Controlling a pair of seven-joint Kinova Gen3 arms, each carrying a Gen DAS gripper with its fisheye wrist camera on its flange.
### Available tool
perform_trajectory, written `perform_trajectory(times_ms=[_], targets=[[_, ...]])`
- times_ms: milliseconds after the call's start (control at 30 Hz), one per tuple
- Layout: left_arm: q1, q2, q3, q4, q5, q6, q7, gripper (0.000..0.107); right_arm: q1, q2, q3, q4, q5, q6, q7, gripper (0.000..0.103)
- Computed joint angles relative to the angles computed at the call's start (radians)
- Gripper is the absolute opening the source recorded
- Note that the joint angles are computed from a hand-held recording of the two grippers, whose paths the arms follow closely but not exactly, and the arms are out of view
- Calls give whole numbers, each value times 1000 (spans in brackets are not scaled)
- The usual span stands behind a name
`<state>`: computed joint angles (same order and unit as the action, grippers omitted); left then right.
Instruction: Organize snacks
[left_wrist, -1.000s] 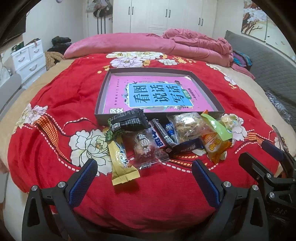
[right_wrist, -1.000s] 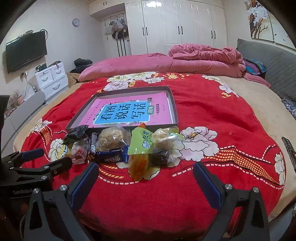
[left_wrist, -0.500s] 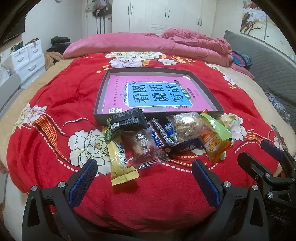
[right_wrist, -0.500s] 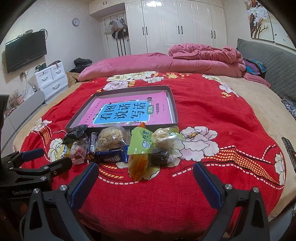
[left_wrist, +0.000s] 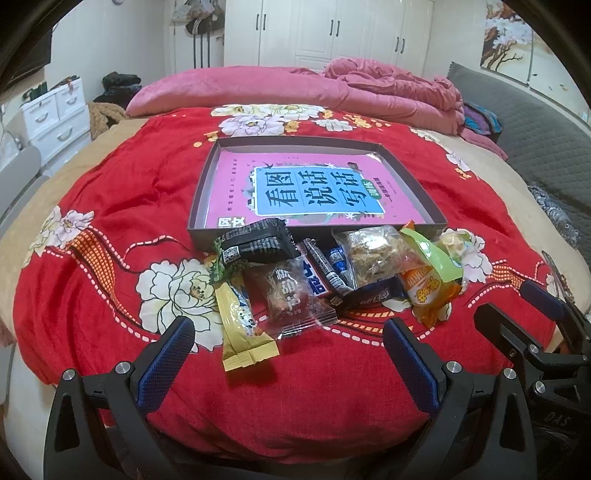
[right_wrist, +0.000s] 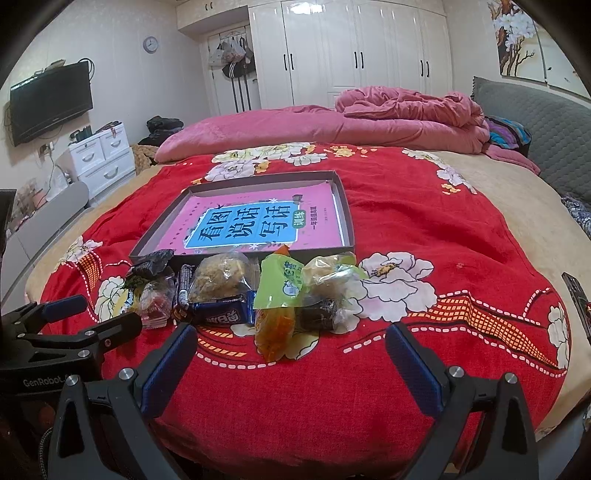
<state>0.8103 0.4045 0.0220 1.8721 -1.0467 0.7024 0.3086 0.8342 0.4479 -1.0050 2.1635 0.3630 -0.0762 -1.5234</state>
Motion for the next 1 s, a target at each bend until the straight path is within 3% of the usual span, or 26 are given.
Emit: perform_trajectory(times_ms=[767,1000], targets=[[-44,-38,-12,65,-18,-45,91,101,-8,19,5,-25,-14,7,-6,102],[-113,-59,-19,110,10,-122,113,101,-9,46,16,-61,-48,22,14,102]])
